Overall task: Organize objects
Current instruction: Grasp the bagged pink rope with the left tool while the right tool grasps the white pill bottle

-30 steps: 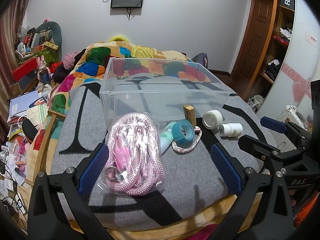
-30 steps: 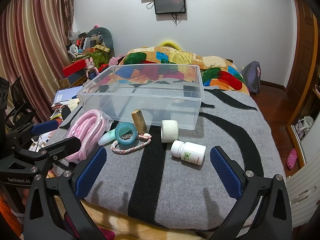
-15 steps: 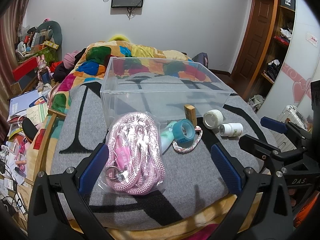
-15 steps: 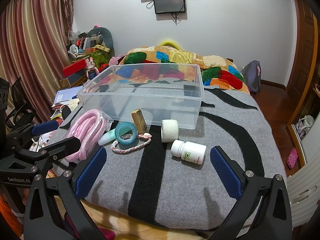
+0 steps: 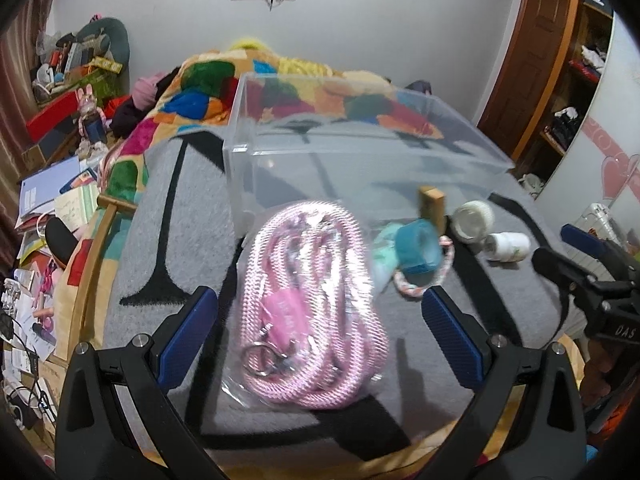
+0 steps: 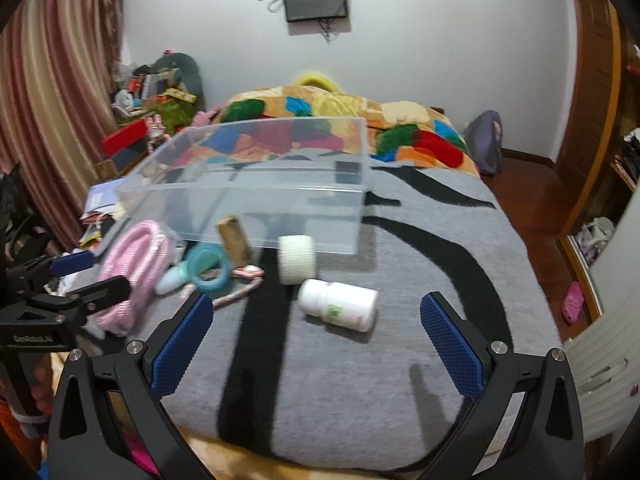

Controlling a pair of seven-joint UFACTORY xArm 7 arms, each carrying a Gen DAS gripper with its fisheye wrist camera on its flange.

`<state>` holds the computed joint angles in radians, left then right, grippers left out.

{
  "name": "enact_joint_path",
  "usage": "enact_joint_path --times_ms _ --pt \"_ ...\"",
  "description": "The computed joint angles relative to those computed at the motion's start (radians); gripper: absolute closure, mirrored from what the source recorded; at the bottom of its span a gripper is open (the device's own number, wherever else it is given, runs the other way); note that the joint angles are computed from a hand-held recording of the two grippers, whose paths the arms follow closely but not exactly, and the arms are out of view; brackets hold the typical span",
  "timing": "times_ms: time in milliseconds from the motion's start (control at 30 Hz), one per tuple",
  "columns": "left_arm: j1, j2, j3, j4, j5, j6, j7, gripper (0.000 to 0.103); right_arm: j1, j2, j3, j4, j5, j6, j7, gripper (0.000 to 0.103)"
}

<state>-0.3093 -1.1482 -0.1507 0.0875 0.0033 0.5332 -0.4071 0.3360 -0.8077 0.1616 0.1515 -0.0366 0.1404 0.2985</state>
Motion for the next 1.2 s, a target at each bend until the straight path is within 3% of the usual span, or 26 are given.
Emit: enact_joint_path --times_ms 267,433,467,533,633,700,800,1200 --pt "0.029 0.168 0.034 0.022 -0.009 -0.054 0.036 0.000 -0.071 0.135 -0.015 0.040 0.008 -0.002 0.022 0.001" --pt "0.049 0.152 -0.064 -0.007 0.047 -0.094 -0.013 0.000 -0.036 0.195 -0.069 0.057 0.036 -0.022 -0.001 0.001" --pt "0.050 0.147 -0.076 -0.013 0.057 -0.099 -0.026 0.001 -0.011 0.206 -0.091 0.060 0.048 -0.033 -0.016 0.001" --pt "0.042 0.127 -0.084 -0.026 0.077 -0.110 -0.040 0.015 0.005 0.224 -0.091 0.067 0.056 -0.046 -0.031 0.001" --pt "0.021 0.102 -0.074 -0.029 0.089 -0.101 -0.044 0.031 -0.042 0.250 -0.024 0.079 0.032 -0.054 -0.016 0.018" --pt "0.008 0.076 -0.057 -0.040 0.089 -0.094 -0.040 0.035 -0.027 0.270 -0.040 0.088 0.035 -0.046 -0.025 0.036" --pt "-0.013 0.013 -0.026 -0.055 0.076 -0.060 -0.030 0.039 -0.034 0.264 -0.044 0.078 0.042 -0.047 -0.023 0.052" --pt "0.025 -0.233 0.000 -0.083 0.061 0.078 -0.026 0.046 0.002 0.145 -0.091 0.032 0.067 -0.037 -0.062 0.052"
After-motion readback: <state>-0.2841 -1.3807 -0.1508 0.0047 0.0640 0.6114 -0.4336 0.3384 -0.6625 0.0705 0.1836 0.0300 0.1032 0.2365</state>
